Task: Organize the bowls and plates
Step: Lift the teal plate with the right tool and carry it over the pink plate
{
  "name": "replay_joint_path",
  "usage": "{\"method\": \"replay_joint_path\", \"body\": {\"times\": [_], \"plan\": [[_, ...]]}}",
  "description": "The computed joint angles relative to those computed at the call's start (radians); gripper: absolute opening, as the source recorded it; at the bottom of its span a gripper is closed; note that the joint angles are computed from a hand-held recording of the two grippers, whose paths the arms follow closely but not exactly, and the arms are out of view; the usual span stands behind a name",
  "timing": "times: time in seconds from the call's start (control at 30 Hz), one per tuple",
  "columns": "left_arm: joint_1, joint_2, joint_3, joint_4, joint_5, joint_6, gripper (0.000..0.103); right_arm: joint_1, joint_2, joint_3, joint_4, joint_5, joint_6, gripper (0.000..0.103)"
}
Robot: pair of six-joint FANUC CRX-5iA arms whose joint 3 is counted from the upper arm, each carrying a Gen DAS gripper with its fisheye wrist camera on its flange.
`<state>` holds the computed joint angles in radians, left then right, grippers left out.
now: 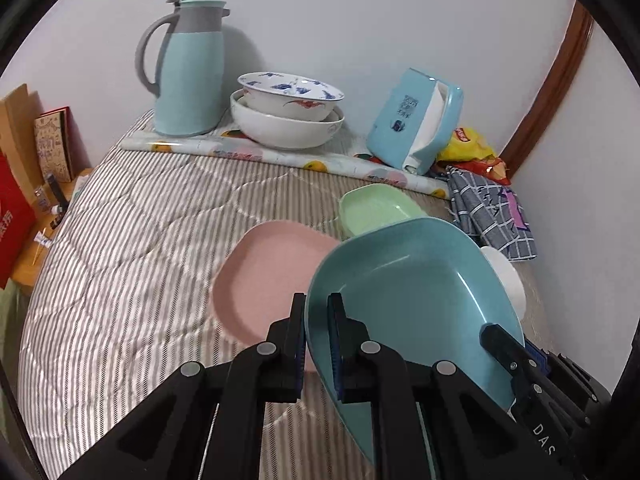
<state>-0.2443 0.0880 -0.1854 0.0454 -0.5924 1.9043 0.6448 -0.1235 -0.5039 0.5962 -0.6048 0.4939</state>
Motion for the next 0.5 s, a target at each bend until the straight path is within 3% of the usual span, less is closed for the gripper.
{"method": "replay_joint_path", "body": {"times": [0.5], "plan": [[0.074, -0.036, -0.106, 0.010, 0.007, 0.030, 0.011, 0.059, 0.079, 0.043, -0.111, 0.010, 0.110, 0.012]]}}
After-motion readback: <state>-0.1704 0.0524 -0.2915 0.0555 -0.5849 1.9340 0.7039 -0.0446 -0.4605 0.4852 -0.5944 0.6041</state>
